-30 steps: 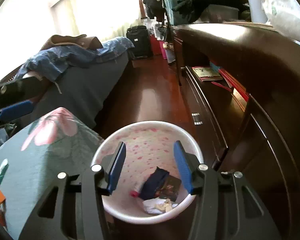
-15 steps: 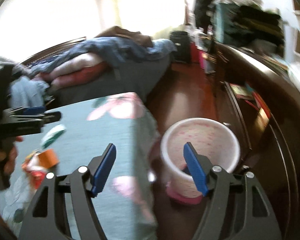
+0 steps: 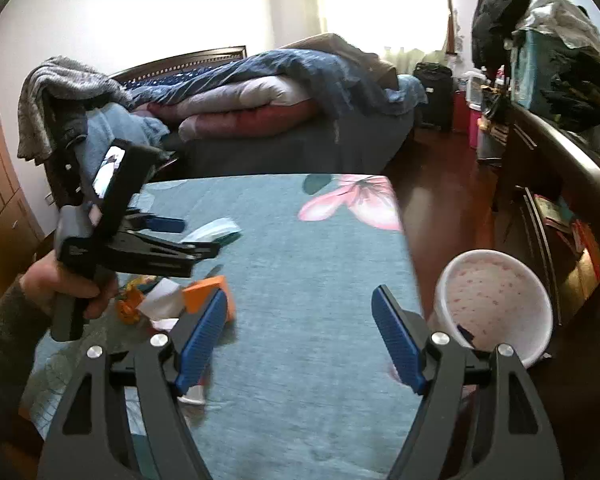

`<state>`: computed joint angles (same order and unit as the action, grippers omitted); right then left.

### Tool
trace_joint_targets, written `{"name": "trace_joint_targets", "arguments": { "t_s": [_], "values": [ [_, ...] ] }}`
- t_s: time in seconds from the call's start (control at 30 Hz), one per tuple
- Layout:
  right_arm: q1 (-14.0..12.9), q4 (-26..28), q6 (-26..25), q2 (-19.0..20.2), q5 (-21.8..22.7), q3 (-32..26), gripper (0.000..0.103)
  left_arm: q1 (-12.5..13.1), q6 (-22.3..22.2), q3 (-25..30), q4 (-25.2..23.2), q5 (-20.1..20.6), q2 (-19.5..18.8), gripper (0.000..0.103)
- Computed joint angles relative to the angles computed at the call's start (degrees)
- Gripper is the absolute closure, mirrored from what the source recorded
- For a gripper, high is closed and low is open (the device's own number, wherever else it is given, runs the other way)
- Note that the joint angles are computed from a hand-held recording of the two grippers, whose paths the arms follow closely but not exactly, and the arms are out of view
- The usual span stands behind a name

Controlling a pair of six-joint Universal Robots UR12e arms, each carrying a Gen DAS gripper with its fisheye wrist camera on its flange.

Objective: Collect trash
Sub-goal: 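Grasp the white wipes pack with the left gripper while the right grasps the orange foam cube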

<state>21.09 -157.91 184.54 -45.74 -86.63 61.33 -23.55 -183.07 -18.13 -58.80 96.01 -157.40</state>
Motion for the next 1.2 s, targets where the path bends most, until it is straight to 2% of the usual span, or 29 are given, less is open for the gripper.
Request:
{"name": "trace_joint_targets", "arguments": {
  "t_s": [0.03,0.07,0.13,0.2,0.37,0.47,0.6,0.73,0.8,0.87,0.9,0.93,1.0,1.2],
  "values": [
    [0.2,0.46,-0.23,0.36,0.25,-0.69,0.027,0.08,0.29,0.18,-0.23,-0.14,-0.17,0.047],
    [0.33,0.67,-0.42,0.46,0.2,-0.88,0.027,0.1,0.42,0.68,-0.75,-0.15,-0.5,0.05],
    [0.68,1.5,-0.73,1.02,-0.01,-1.94,0.027,0.28,0.3,-1.31,1.53,-0.79,0.26,0.051],
    [0.95,2.68,-1.07,1.74,0.12,-3.34,0.027,0.54,-0.04,-3.46,3.47,-1.88,1.13,0.057],
    [1.87,5.47,-2.44,3.61,-0.17,-6.66,0.027,0.61,-0.55,-8.06,8.3,-1.46,3.01,0.061],
    [2.38,8.27,-3.54,5.2,0.07,-9.43,0.027,0.64,-2.65,-11.2,11.51,0.96,4.63,0.062],
    [3.03,12.54,-4.49,7.6,0.33,-13.6,0.027,1.17,-7.77,-18.32,17.31,3.85,8.76,0.062],
    [3.54,15.73,-4.98,9.66,-0.15,-17.14,0.028,1.45,-9.68,-24.03,21.79,5.82,12.24,0.061],
    [3.68,17.26,-4.85,10.53,-0.55,-18.73,0.032,1.52,-9.77,-25.79,22.79,6.18,13.42,0.061],
    [3.8,19.59,-4.72,11.25,-1.34,-20.25,0.051,1.57,-9.71,-27.06,23.52,6.46,14.26,0.061],
    [3.78,20.34,-4.67,11.5,-1.47,-20.76,0.056,1.56,-9.72,-27.32,23.64,6.63,14.47,0.061],
    [3.78,20.95,-4.55,11.74,-1.53,-21.22,0.065,1.54,-9.75,-27.39,23.66,6.8,14.56,0.061],
    [3.72,20.64,-4.48,11.66,-1.42,-21.0,0.065,1.44,-9.88,-27.9,23.96,7.36,14.9,0.061],
    [3.36,14.98,-3.03,9.32,-1.57,-16.75,0.065,0.88,-10.03,-27.01,23.23,7.56,14.73,0.061]
  ]
}}
